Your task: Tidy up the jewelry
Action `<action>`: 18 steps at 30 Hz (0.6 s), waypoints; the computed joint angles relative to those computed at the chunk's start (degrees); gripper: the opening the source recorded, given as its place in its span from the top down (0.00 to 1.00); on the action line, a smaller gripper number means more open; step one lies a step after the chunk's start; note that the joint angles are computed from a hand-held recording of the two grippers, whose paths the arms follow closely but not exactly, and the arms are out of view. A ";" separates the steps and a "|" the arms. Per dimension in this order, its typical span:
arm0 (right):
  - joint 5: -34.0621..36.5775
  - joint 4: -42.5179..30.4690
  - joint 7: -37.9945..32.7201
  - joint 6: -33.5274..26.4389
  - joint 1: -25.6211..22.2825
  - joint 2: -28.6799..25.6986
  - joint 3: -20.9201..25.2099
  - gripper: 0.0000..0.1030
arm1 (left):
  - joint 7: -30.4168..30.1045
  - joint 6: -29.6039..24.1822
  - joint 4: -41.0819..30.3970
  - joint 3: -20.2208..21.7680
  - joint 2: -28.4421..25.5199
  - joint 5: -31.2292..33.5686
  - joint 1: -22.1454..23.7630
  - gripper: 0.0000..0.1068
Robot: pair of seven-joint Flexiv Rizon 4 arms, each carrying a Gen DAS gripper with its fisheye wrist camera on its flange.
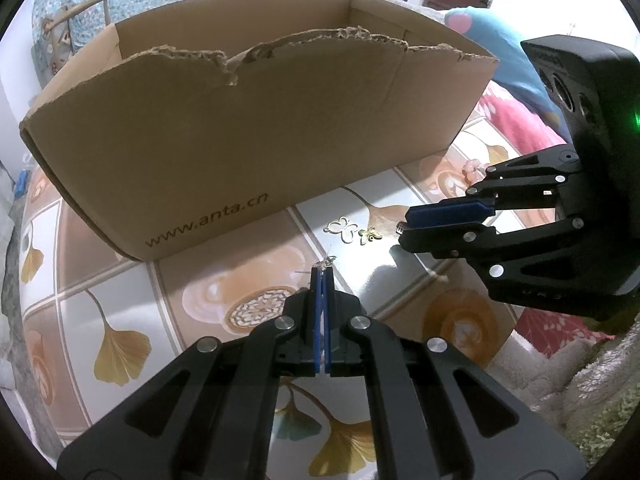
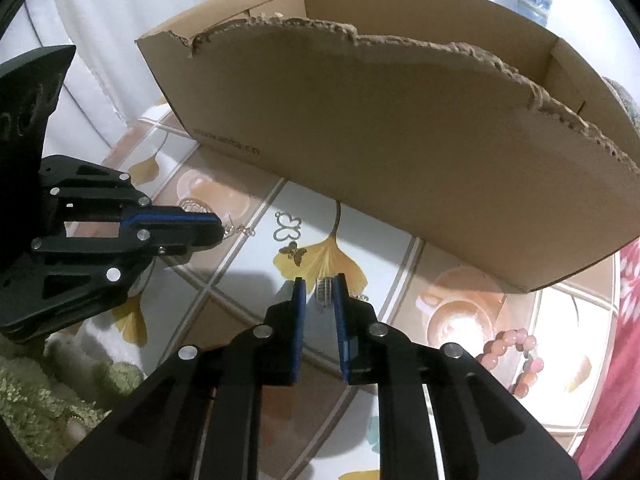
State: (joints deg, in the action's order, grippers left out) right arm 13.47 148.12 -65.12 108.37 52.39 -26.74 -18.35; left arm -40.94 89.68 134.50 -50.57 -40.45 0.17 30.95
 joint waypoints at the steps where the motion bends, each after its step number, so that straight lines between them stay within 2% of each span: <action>1: 0.14 -0.15 -0.13 -0.30 1.00 -0.28 -0.91 0.86 | 0.00 -0.09 -0.05 0.06 -0.03 -0.01 -0.05 1.00; 4: -0.30 -0.57 -0.46 -1.50 3.26 -0.78 -3.06 0.87 | 0.02 -0.17 -0.23 0.30 -0.22 -0.13 -0.35 1.00; 7: -1.37 -1.02 0.02 -1.74 1.39 -0.53 -1.27 0.94 | -0.03 0.02 -0.33 0.45 -0.42 -0.19 -0.68 1.00; 18: -0.15 1.01 -0.65 0.83 1.47 0.82 -0.63 0.95 | -0.47 0.83 0.01 -0.23 -1.13 0.59 0.39 1.00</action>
